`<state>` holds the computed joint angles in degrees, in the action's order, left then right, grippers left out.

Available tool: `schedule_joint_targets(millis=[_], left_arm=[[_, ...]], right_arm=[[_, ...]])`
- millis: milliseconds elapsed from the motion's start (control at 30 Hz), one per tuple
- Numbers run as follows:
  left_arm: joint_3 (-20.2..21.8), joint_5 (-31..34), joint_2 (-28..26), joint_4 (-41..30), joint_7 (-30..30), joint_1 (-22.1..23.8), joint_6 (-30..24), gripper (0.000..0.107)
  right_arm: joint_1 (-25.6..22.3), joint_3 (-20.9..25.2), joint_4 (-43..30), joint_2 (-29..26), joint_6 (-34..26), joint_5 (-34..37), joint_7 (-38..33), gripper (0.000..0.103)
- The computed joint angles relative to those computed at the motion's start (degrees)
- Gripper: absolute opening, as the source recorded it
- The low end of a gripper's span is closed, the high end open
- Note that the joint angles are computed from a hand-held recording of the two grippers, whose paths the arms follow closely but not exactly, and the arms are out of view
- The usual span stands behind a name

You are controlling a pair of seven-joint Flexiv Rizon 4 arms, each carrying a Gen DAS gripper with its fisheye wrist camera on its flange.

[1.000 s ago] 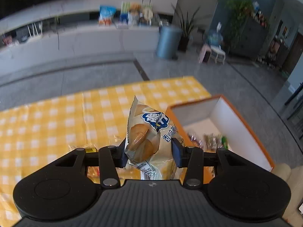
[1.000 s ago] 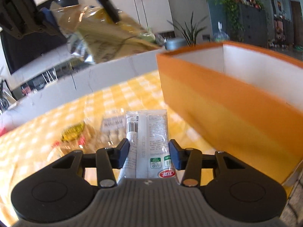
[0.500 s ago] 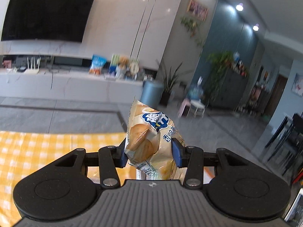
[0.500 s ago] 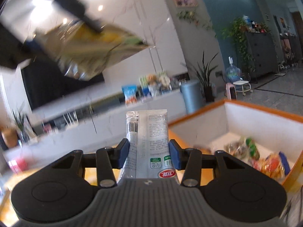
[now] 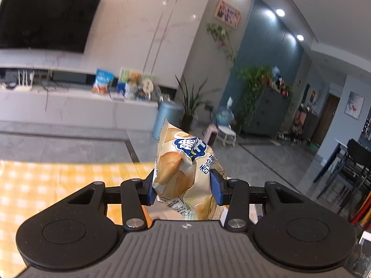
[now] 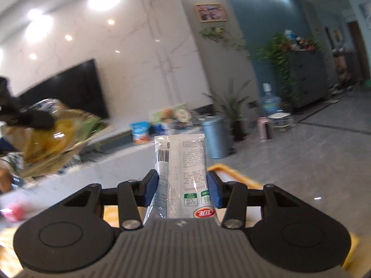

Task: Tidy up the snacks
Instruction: 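Carry the white bag and the bread bag over the orange box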

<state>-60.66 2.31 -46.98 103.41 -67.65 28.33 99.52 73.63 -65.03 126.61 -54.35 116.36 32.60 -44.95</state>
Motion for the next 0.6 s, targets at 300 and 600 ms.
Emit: schedule_joint_targets(millis=[300, 600], left_arm=[[3.11, -3.39, -2.47, -2.51, 3.12, -4.73, -4.06, 0.051], [9.47, -6.9, 0.25, -1.48, 4.92, -9.08, -4.33, 0.051]], right_arm=[[-9.31, 6.75, -2.17, 6.49, -11.0, -7.66, 3.64, 0.046], [-9.84, 4.39, -3.48, 4.94, -21.9, -15.53, 12.39, 0.048]])
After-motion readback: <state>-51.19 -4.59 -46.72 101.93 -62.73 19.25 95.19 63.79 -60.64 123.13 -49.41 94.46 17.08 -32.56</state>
